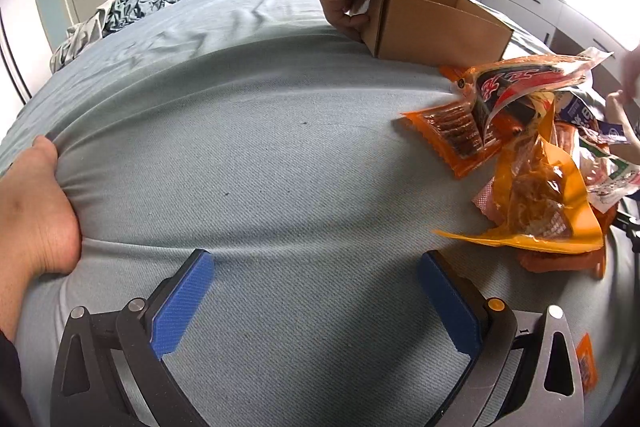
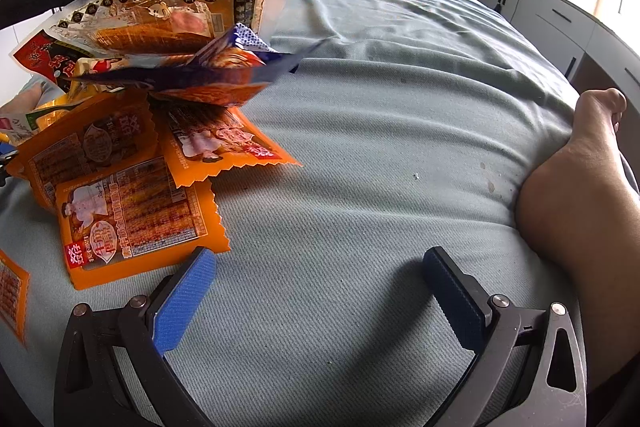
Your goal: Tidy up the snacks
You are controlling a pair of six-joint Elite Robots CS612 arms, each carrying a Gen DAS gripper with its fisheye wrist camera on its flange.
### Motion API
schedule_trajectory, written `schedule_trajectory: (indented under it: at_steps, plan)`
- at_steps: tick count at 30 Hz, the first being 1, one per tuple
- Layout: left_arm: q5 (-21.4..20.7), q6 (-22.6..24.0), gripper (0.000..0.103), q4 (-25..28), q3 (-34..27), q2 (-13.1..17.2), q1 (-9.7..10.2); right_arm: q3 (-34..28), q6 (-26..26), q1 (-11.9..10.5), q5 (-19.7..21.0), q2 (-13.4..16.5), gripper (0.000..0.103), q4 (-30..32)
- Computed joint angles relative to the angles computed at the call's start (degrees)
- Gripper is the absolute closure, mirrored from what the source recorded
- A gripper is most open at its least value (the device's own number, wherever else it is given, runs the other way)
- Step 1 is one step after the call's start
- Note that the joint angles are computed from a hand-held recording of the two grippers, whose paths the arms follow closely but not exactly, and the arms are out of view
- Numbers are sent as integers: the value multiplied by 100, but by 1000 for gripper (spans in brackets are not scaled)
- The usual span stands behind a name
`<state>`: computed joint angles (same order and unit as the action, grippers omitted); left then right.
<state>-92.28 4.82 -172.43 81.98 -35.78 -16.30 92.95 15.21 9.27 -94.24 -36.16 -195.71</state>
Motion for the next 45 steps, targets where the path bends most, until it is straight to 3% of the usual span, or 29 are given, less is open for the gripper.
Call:
schedule_trajectory:
  at_steps: [24,31,35,40,45]
  plan:
    - [-4,4,0,2,7,-3,3,-28,-50,4,-66,20,0,7]
    - [-2,0,0,-4,14,-5,0,-51,-94,84,-281,24,0,28]
    - [3,5,0,-15,8,-2,-2,-18,-7,32,-72,20,0,-17]
    - [34,-24,0,-45,17,-7,-18,-128,-35,130,-449,37,0,186]
    - [55,-15,0,-17,-8,-7,-28,-139,100,52,-153,20,0,248]
